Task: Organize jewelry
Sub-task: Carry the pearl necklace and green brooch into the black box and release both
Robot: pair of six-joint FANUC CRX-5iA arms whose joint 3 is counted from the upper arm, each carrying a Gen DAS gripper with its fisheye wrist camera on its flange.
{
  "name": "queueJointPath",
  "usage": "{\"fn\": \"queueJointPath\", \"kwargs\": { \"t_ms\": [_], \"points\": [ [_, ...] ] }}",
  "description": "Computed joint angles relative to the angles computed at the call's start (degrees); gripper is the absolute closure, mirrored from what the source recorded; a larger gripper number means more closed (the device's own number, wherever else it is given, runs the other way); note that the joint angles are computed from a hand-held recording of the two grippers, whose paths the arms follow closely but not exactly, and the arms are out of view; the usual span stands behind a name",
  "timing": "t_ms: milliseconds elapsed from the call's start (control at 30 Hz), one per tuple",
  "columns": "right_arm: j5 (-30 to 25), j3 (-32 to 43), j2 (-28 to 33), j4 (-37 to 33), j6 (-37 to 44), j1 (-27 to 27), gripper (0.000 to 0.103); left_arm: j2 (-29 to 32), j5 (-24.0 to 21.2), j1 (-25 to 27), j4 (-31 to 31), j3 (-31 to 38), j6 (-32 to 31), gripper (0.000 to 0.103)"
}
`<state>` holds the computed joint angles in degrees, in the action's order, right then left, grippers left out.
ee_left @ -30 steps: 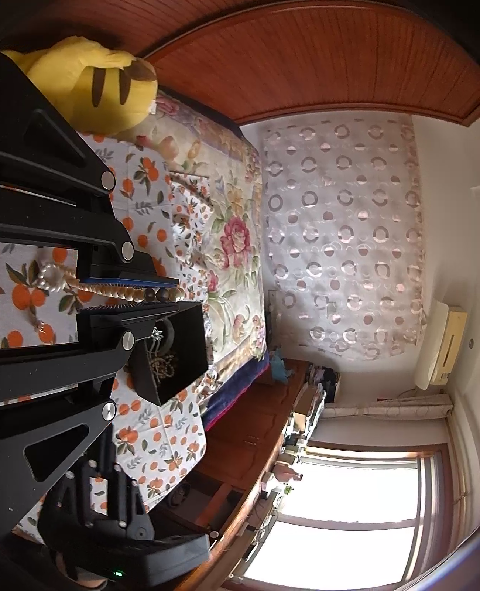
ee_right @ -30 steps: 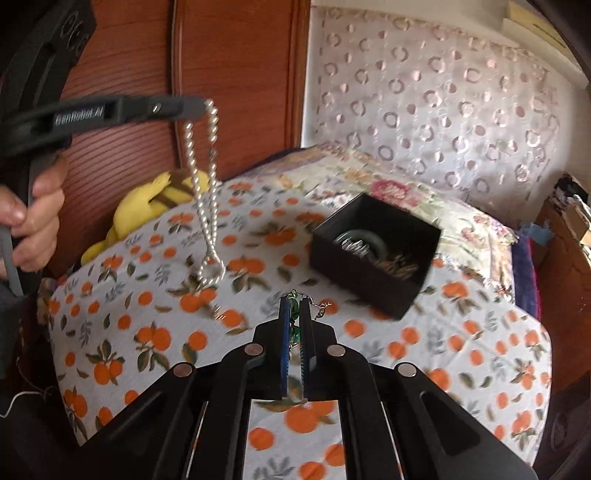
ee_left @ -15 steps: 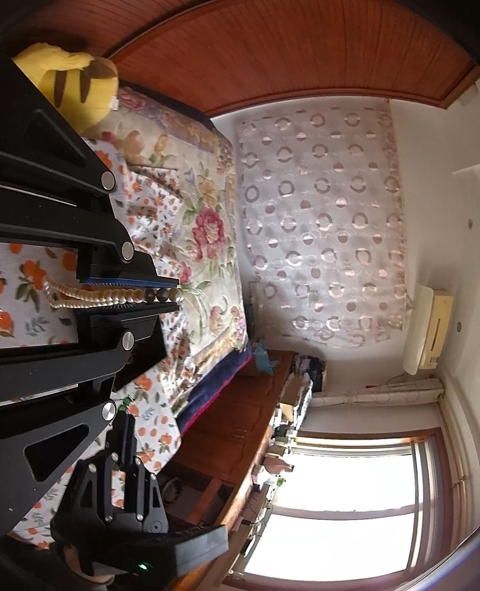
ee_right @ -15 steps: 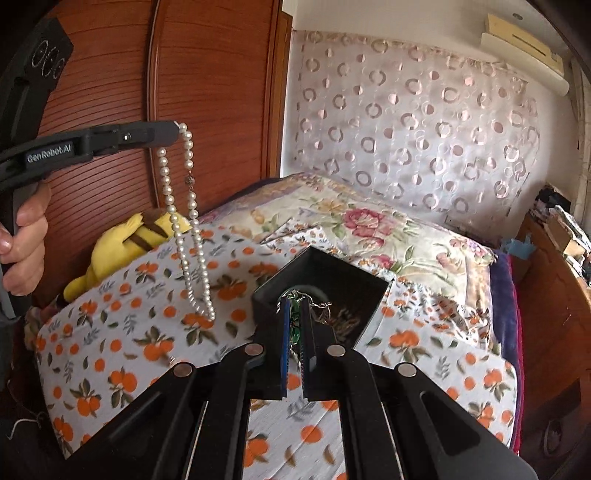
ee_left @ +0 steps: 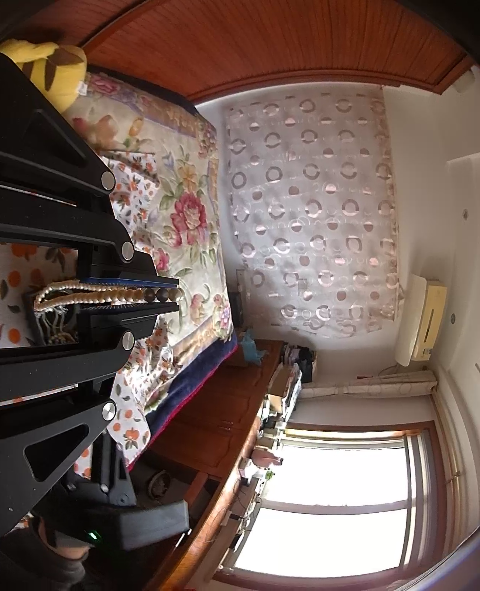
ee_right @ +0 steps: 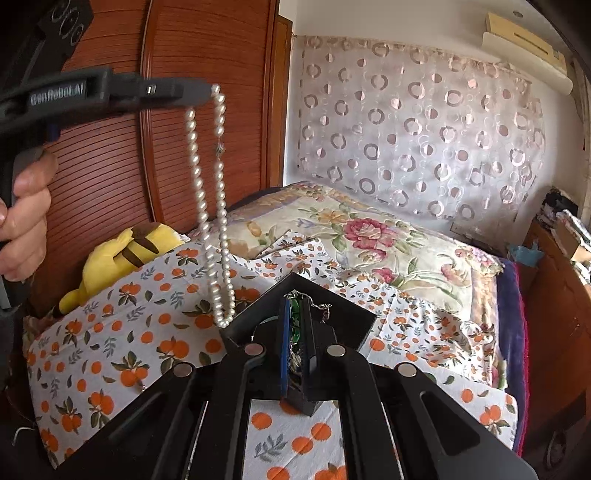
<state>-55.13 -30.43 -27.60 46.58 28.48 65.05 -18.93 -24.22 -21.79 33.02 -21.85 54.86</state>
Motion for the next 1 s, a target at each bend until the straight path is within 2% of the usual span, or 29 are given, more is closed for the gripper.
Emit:
{"fn": "queueJointPath", "kwargs": {
  "t_ms": [200, 533, 567, 600, 667, 733, 800, 900, 1000],
  "points": [
    [5.06, -1.15, 1.37, -4.31, 2.23, -4.44, 0.097, 3.71, 0.11, -1.18, 0.78, 1.56, -0.87, 0.096],
    [7.88, -2.52, 3.07, -8.35, 3.66, -7.44, 0.097, 9.17, -1.22, -2.22, -0.94, 3.39, -0.06, 0.096],
    [7.68, -2.57, 3.14, -8.37, 3.37, -7.55, 0.093, 9.51, -1.54, -2.14, -0.92, 3.36, -0.12, 0.096],
    [7.62, -2.74, 3.00, -8.28, 3.21, -7.65, 0.082, 9.78, -1.57, -2.16, -0.50, 3.21, -0.55, 0.095],
    [7.60, -3.20, 2.65, -7.86, 2.41, -7.60, 0.068, 9.85, -1.45, -2.13, -1.54, 2.79, -0.18, 0.086],
    [7.04, -3.77, 2.23, -6.78, 1.22, -7.15, 0.068, 9.35, -1.16, -1.98, -1.31, 1.66, -0.90, 0.075],
    [5.90, -4.27, 1.44, -5.80, -0.04, -6.20, 0.068, 8.27, -1.49, -1.52, -0.86, -0.06, -1.92, 0.074],
    [4.15, -5.25, -0.61, -5.35, -1.12, -3.38, 0.068, 6.06, -2.73, -0.30, -1.24, -3.05, -3.14, 0.063],
    [2.14, -6.32, -2.40, -5.69, -2.31, 0.56, 0.068, 4.20, -4.63, 0.94, -4.19, -4.88, -1.98, 0.062]
  ]
}}
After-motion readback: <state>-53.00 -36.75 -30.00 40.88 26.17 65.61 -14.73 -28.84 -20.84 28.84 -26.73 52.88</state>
